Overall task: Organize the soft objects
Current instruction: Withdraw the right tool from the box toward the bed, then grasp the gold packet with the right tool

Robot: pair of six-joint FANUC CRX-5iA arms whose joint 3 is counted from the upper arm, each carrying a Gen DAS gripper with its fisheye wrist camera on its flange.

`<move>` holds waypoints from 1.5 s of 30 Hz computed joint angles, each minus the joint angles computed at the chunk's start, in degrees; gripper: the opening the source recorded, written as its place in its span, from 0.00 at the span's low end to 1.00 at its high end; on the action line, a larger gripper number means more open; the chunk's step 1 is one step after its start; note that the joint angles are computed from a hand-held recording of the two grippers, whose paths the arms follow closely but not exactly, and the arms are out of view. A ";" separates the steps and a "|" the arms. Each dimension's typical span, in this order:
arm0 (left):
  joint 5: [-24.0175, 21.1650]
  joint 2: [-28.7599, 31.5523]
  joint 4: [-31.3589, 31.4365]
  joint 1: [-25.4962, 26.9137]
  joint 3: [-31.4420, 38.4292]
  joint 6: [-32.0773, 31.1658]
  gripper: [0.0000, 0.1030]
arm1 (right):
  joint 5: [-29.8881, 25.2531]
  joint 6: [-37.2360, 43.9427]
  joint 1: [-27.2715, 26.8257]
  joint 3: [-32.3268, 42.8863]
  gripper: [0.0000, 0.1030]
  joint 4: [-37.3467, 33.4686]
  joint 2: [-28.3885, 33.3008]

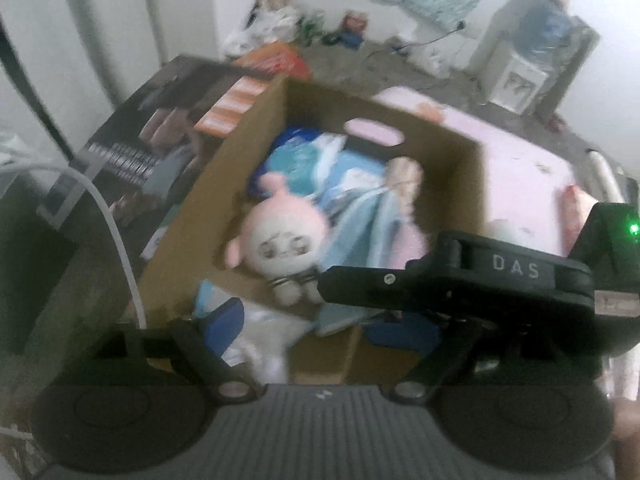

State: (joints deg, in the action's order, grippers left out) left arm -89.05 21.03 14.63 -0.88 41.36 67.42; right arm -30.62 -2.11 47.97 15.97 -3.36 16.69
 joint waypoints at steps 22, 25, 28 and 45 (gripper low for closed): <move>6.42 -4.76 5.17 -29.43 -19.15 3.36 0.68 | -46.34 -50.12 26.44 -47.11 0.84 38.05 -52.07; 6.78 -2.94 3.39 -31.53 -20.58 5.68 0.58 | -47.54 -46.36 26.48 -48.56 0.78 33.88 -53.69; 7.38 -1.73 2.02 -32.80 -21.38 6.85 0.58 | -45.04 -40.92 24.60 -50.27 0.74 31.50 -54.20; 4.68 1.82 2.61 -34.43 -19.77 5.65 0.50 | -35.72 -33.20 18.80 -51.99 0.34 24.52 -52.49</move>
State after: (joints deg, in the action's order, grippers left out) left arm -84.37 22.85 17.24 -35.31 21.58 73.07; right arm -66.33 -35.31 66.77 -36.03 21.16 -35.80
